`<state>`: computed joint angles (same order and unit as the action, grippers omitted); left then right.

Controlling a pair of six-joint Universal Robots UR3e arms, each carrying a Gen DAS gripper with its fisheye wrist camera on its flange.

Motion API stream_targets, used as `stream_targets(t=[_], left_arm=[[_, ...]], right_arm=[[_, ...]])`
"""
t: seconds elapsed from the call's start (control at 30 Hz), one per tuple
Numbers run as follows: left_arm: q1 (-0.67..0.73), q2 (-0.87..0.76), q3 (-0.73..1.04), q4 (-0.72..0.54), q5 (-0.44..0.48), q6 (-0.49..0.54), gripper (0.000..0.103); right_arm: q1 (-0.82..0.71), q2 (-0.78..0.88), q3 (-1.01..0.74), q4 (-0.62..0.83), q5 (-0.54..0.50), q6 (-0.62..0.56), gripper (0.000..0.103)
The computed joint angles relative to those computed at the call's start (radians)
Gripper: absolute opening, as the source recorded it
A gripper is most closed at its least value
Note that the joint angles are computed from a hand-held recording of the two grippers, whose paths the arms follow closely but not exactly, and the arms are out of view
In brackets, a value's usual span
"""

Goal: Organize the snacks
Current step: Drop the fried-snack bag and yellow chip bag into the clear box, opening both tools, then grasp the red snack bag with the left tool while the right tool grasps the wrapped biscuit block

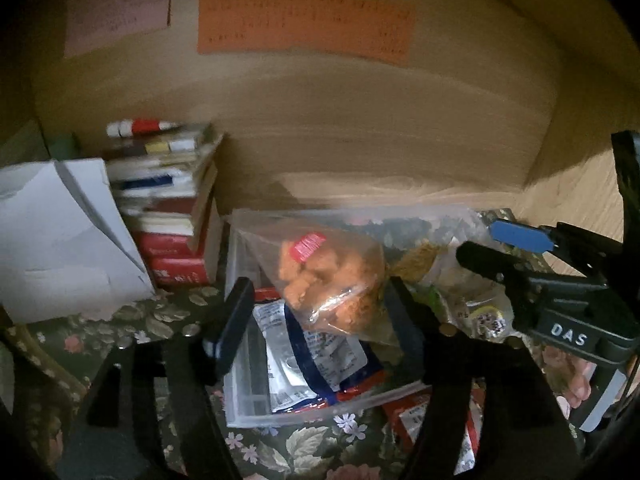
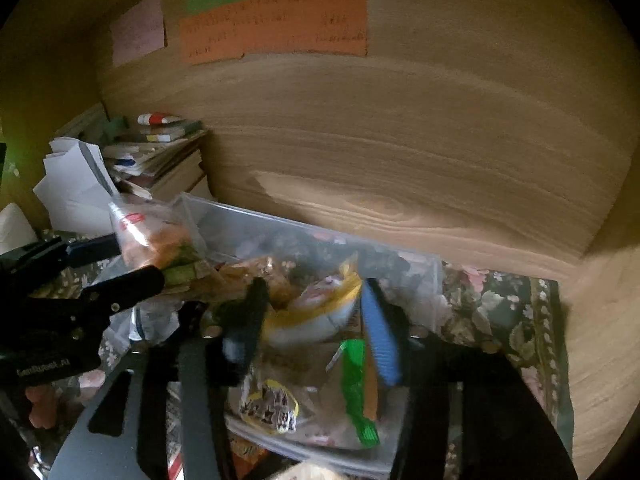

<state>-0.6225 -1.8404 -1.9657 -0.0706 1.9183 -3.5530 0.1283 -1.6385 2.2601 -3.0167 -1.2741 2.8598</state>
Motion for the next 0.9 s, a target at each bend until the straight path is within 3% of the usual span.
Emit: stream_targets(t=[0.2, 0.33, 0.6, 0.7, 0.9], left_arm=[[-0.043, 0.059, -0.037, 0.020, 0.041, -0.010, 0.085], [-0.114, 0.077, -0.031, -0.005, 0.092, -0.035, 0.094], [-0.203, 0.061, -0.047, -0.029, 0.088, -0.128, 0.100], [-0.221, 0.017, -0.031, -0.037, 0.082, -0.146, 0.100], [-0.240, -0.041, 0.000, -0.070, 0.073, -0.180, 0.100]], right_arm=[[-0.072, -0.184, 0.106, 0.053, 0.067, -0.037, 0.060], [-0.167, -0.390, 0.203, 0.146, 0.142, -0.091, 0.068], [-0.401, -0.811, 0.352, 0.560, 0.276, -0.277, 0.079], [-0.385, -0.769, 0.383, 0.534, 0.242, -0.273, 0.079], [-0.266, -0.465, 0.409, 0.267, 0.129, -0.191, 0.079]])
